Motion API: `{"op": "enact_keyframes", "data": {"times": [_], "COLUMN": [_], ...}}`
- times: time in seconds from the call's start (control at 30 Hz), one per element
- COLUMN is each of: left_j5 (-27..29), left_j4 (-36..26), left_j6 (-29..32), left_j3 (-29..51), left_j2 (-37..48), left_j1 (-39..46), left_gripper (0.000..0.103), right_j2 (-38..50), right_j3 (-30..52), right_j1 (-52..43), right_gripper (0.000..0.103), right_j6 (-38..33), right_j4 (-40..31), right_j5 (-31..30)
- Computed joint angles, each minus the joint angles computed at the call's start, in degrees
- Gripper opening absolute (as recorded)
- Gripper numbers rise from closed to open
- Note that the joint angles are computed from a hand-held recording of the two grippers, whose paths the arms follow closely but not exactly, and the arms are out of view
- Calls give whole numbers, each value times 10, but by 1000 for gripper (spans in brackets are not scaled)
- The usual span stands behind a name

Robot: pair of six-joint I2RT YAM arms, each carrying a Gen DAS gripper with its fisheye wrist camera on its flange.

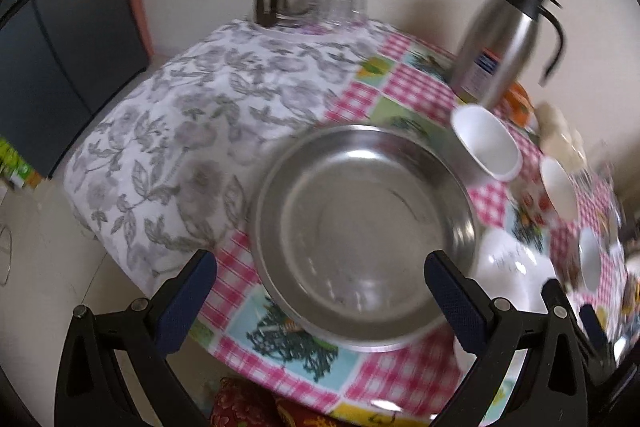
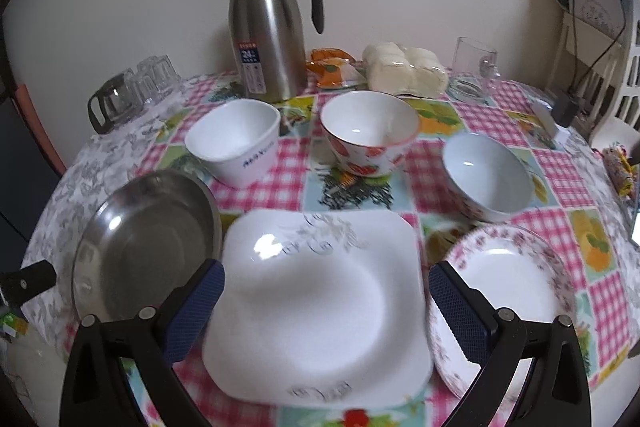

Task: Organize plates and bowls
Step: 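Reach the left tool to the steel basin rim and close on it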

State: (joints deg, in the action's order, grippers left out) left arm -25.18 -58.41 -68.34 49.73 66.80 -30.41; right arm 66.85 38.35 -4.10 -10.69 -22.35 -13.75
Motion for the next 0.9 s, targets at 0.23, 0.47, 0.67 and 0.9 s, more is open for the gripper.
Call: {"op": "enact_keyframes", "data": {"times": [0.23, 0.47, 0.67, 0.9], "left_j5": [-33, -51, -42, 0], "left_j4": [15, 28, 62, 102], "left_j6": [-38, -54, -23, 33], "left_j3": [4, 45, 62, 13], "left_j2": [-6, 77, 123, 119], "left_j1": [64, 81, 90, 146], "left_gripper": [103, 103, 103, 103], "right_j2": [43, 89, 124, 158], "right_j3": [8, 19, 33, 48], "right_j1": [49, 77, 86, 84], "right_gripper": [103, 103, 103, 103], "right_j6": [43, 71, 69, 64], "right_j4": [46, 75, 97, 101], "right_j5": [-7, 0, -10, -28]}}
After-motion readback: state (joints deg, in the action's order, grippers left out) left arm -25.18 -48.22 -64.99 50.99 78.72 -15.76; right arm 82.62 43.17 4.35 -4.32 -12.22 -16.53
